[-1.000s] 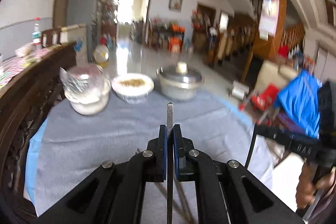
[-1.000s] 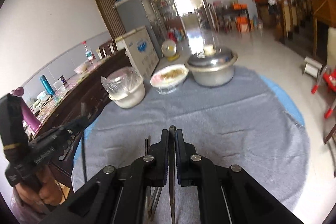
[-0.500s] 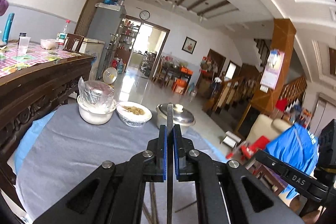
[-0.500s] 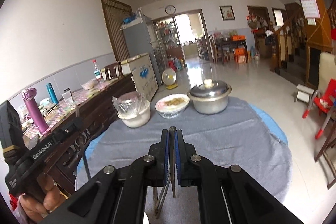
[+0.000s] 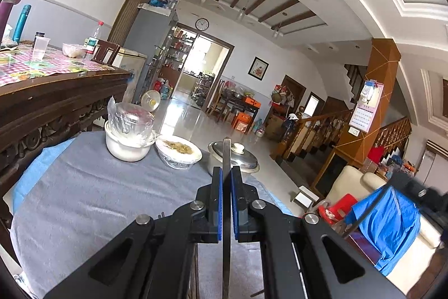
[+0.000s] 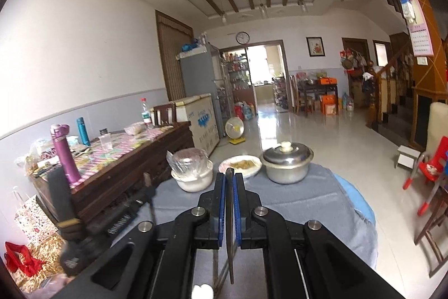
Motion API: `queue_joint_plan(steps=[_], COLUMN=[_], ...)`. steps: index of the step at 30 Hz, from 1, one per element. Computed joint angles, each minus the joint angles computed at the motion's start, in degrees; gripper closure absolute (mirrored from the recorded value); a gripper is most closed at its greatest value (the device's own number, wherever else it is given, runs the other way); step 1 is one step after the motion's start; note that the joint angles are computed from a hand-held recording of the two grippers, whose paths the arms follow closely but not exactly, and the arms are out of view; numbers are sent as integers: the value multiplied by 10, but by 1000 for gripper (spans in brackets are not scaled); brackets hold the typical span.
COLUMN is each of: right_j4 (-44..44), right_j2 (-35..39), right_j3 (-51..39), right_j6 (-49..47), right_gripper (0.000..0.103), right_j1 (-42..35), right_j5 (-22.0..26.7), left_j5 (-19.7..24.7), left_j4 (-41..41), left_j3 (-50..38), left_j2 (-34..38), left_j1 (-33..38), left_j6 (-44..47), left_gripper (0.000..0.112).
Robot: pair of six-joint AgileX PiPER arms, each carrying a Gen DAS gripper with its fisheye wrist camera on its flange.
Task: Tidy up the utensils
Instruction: 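Lift the chopsticks with the right tool and carry them above the holder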
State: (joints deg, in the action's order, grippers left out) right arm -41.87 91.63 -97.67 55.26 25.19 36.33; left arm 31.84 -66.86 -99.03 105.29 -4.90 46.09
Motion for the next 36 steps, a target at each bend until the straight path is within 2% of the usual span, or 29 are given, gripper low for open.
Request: queue_joint_plan(steps=[9, 20, 27, 36], right_j4=[-10, 76, 140, 182], right_j2=[-24, -14, -9, -6], right_j3=[-4, 12, 32, 39], right_j6=[-7, -61, -99, -128], right_gripper=[97, 97, 97, 97], right_j1=[35, 34, 19, 12], right_j5=[-3, 6, 12, 13], left_j5=[-23, -47, -79, -61], left_j4=[0, 23, -78, -76], left_j3=[16, 32, 87, 103], left_j2=[-6, -2, -16, -13], left_j1=[-6, -13, -20, -9], left_j6=[-3, -25, 91, 88], left_gripper=[107, 107, 107, 107])
